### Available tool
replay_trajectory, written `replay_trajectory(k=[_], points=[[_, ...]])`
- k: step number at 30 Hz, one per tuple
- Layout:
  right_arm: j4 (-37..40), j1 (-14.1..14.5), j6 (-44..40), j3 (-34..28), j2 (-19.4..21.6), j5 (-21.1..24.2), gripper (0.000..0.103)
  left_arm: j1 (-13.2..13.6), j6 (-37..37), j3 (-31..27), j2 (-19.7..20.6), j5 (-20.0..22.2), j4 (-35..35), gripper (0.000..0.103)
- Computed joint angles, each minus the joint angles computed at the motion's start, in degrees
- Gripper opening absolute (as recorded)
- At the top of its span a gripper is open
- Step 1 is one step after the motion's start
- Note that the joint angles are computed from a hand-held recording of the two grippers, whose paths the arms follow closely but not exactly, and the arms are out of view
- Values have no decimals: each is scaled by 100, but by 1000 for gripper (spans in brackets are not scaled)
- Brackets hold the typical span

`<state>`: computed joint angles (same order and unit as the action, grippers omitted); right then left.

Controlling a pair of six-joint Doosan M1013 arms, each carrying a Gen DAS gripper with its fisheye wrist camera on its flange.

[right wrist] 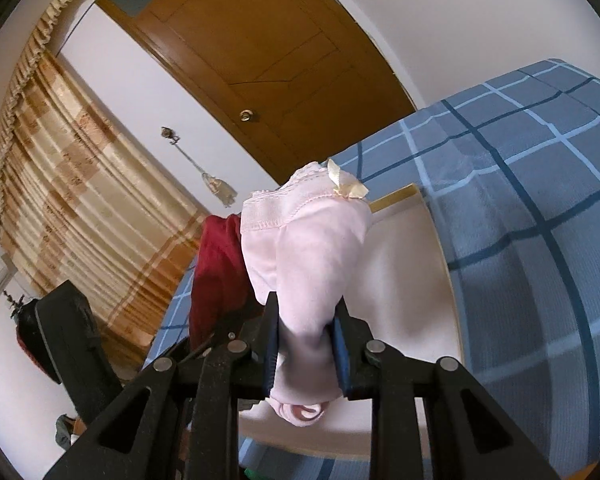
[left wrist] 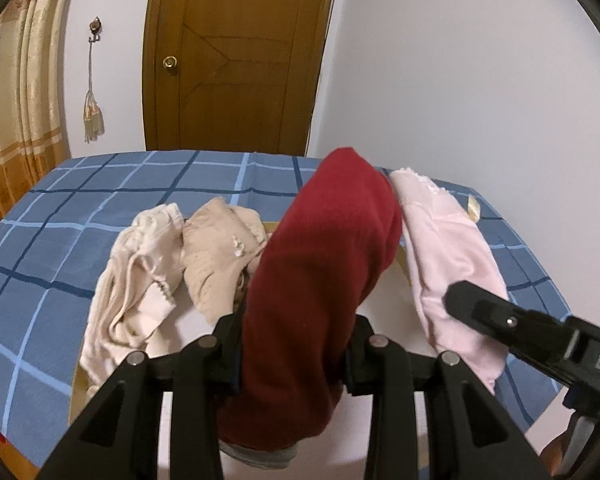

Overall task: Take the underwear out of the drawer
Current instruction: 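Lift both held underwear out of the drawer up over the cream tray, then lower both underwear into the tray beside the beige pairs and open both tools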

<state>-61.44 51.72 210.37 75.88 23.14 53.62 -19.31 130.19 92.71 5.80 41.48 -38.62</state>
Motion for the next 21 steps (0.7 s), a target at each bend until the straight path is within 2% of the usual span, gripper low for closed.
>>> replay_trajectory(k=[11, 21], points=[[721, -379, -696, -239, 138, 114, 26, -282, -853, -283, 313, -165, 787, 34], [1261, -565, -1241, -408, 261, 204, 26, -406, -1397, -509, 543, 14, 1252, 34]])
